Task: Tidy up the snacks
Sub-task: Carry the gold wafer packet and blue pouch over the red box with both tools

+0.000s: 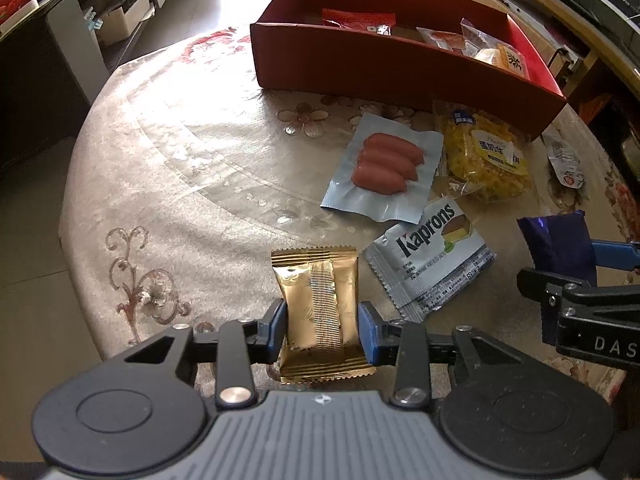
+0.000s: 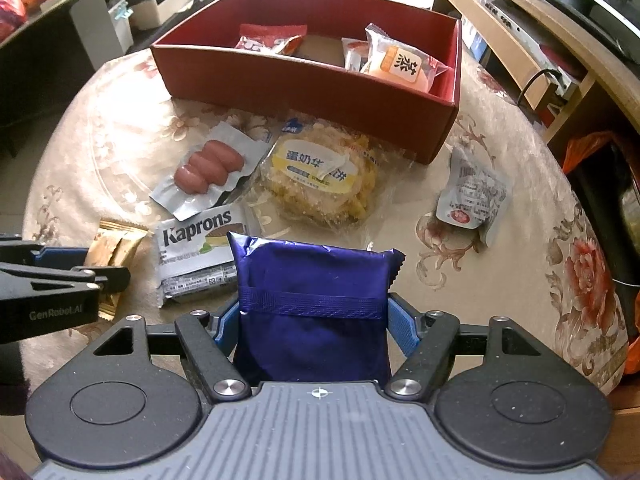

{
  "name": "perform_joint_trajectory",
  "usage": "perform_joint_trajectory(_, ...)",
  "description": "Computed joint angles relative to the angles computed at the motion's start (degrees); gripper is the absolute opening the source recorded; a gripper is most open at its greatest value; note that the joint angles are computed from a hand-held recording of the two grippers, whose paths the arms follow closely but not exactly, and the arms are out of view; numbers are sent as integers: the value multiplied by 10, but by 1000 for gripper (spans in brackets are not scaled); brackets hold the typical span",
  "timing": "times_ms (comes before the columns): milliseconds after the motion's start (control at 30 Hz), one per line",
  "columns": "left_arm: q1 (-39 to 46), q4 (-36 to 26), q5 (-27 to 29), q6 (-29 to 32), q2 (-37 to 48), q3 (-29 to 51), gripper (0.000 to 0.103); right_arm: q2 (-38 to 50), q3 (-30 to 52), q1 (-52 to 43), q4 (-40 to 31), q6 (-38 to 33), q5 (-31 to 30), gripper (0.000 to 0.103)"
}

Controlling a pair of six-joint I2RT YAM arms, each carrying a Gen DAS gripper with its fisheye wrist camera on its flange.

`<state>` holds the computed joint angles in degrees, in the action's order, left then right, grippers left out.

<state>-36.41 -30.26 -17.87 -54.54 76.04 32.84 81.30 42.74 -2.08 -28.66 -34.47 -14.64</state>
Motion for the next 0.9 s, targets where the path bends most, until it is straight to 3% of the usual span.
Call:
perform_joint_trajectory(467, -13, -38, -51, -18, -31, 13, 39, -28, -10, -6, 22, 0, 3, 78)
perform_joint_trajectory(667, -22, -81, -94, -21, -33, 42, 39, -33, -8, -3, 21, 1, 4, 78)
perform_joint_trajectory(900, -16, -95, -106, 4, -15, 86, 39, -52, 2, 5, 20, 13, 2, 78)
